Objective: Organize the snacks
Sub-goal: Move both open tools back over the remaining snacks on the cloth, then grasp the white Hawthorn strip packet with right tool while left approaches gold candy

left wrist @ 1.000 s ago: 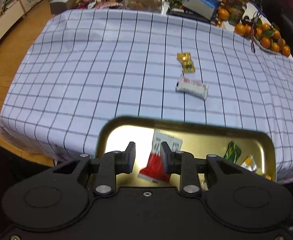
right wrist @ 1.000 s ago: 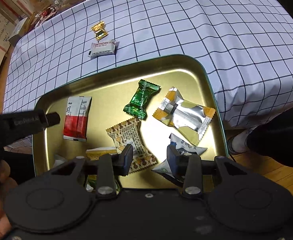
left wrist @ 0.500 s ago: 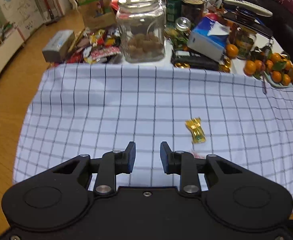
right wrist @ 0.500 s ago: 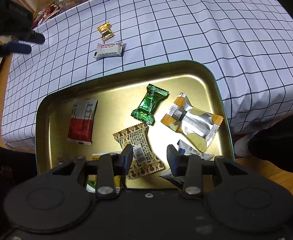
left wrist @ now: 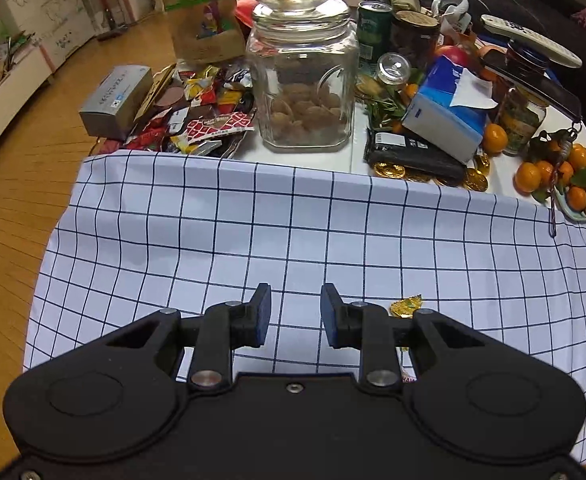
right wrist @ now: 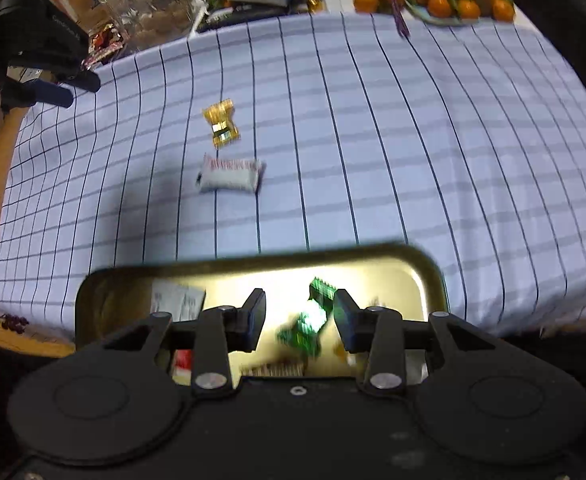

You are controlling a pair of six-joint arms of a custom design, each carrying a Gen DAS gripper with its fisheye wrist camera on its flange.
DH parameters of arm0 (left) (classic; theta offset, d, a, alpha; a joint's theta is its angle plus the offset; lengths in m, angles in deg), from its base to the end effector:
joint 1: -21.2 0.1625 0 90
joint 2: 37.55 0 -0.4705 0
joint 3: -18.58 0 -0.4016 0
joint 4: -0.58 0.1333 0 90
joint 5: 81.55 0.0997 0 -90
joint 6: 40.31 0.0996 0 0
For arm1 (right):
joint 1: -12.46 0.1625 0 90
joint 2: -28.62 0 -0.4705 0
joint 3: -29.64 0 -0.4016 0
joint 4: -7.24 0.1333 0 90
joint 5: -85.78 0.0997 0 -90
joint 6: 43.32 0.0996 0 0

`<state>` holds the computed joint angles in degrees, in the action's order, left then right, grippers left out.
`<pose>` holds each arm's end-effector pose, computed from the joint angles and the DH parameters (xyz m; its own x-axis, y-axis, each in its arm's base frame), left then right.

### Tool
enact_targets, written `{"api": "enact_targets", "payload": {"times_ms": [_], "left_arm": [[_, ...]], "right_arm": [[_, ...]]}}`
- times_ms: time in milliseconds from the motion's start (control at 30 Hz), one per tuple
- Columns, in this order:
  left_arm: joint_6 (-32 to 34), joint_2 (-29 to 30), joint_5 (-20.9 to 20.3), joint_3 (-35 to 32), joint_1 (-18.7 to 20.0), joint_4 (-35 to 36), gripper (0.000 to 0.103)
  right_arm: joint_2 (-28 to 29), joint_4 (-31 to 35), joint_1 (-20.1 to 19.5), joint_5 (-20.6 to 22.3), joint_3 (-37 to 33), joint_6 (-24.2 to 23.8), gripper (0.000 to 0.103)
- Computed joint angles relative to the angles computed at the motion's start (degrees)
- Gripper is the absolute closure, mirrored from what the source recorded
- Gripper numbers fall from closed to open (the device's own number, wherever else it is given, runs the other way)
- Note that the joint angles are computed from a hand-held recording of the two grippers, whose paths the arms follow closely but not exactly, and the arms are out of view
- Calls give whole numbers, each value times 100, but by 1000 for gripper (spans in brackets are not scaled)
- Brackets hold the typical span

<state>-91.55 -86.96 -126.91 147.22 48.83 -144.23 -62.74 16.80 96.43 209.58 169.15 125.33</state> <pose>-0.2979 -0.3854 0.0195 -0.6745 0.1497 -0.7229 0.4484 0.8610 -0.2401 0.0547 -0.2237 0.2105 -0.7971 0.2099 0.5662 -0.0694 0.8996 -0.4312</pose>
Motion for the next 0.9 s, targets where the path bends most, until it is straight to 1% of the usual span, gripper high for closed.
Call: {"api": "enact_targets", "payload": {"times_ms": [100,167,267,300,400,500,600,700,800,900], "left_arm": [[87,-91,-279,-4,134,-108,65],[109,-137,-364,0,181,-140,65],[39,-182,-276,-3,175,-81,65],[29,-194,-224,-1,169,-79,65],[-41,-200,-97,-39,178,31,65],[-33,-209,-145,-95,234,98,65],[119,-218,-344,-148,316,49,65],[159,-221,-509,-192,385,45,65],[164,-218,-608,-229,432,82,65],[145,-201,-623,-257,454,158,65]], "right_arm": [[613,-8,292,149,-428,-71,62],[1044,-7,457,314,-713,-196,62],[1632,-145,683,651,-1069,-575,62],[1810,-194,735,742,-1187,-793,63],[2197,-150,780,811,-1470,-1288,64],[2455,184,678,647,-1732,-1455,65],[2593,389,575,552,-1882,-1588,66],[2703,326,526,617,-1927,-1752,66],[2852,283,460,694,-2006,-1807,66],[2862,383,383,540,-2080,-1784,67]]}}
